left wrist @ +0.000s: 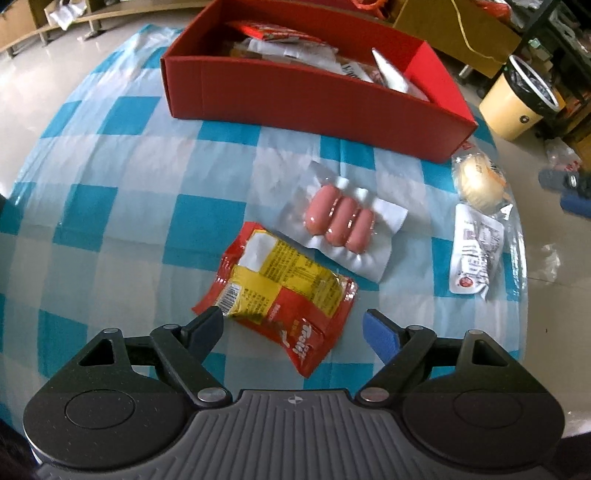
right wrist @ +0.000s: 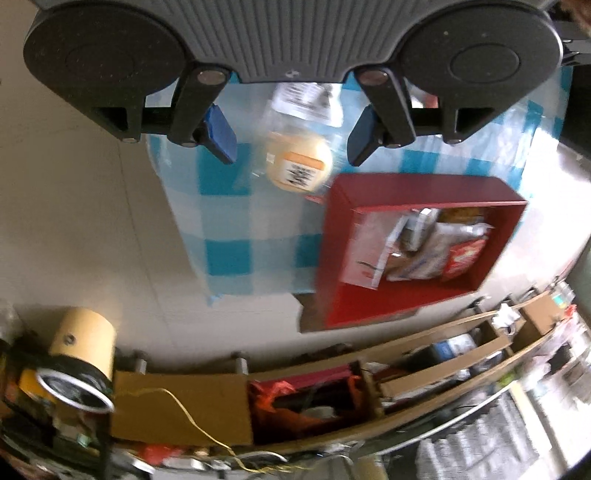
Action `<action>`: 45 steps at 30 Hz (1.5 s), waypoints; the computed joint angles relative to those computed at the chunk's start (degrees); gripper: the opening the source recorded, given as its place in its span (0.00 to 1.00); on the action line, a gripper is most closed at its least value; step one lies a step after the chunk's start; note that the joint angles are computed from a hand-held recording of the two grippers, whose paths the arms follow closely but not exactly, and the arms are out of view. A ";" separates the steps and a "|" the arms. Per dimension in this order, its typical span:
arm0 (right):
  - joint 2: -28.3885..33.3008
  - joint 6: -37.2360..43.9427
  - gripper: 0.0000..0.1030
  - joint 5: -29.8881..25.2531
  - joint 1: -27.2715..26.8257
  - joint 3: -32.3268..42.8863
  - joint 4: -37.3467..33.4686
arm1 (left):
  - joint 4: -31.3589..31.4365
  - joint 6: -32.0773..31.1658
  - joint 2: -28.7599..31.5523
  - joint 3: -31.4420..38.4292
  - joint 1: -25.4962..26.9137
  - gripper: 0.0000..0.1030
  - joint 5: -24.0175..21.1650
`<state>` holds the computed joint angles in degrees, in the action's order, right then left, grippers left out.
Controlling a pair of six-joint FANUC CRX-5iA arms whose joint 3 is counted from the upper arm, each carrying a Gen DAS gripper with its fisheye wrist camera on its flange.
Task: Organize snacks
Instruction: 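Move both tools back toward the remaining snacks on the cloth, then approach the yellow-red bag with the left tool while the right tool approaches the white pouch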
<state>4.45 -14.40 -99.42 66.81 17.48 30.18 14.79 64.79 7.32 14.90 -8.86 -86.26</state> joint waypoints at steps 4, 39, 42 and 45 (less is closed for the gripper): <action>0.07 -0.11 0.62 1.16 -0.51 -0.35 -3.71 | -0.33 2.83 1.29 0.98 -0.45 0.89 -0.46; 13.41 27.43 0.47 0.97 -0.02 15.04 -16.10 | -2.09 -2.17 0.17 -0.97 0.51 0.87 -1.51; 12.18 27.53 0.47 2.35 0.61 14.88 -17.06 | 1.58 -7.65 -1.03 -2.14 2.14 0.92 -0.33; 10.00 23.90 0.47 4.46 0.93 12.27 -15.01 | 1.41 -10.03 -1.92 -2.88 1.04 0.97 4.18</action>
<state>14.46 9.50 -94.96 67.74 29.75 15.17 16.21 54.77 5.40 12.03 -7.83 -82.07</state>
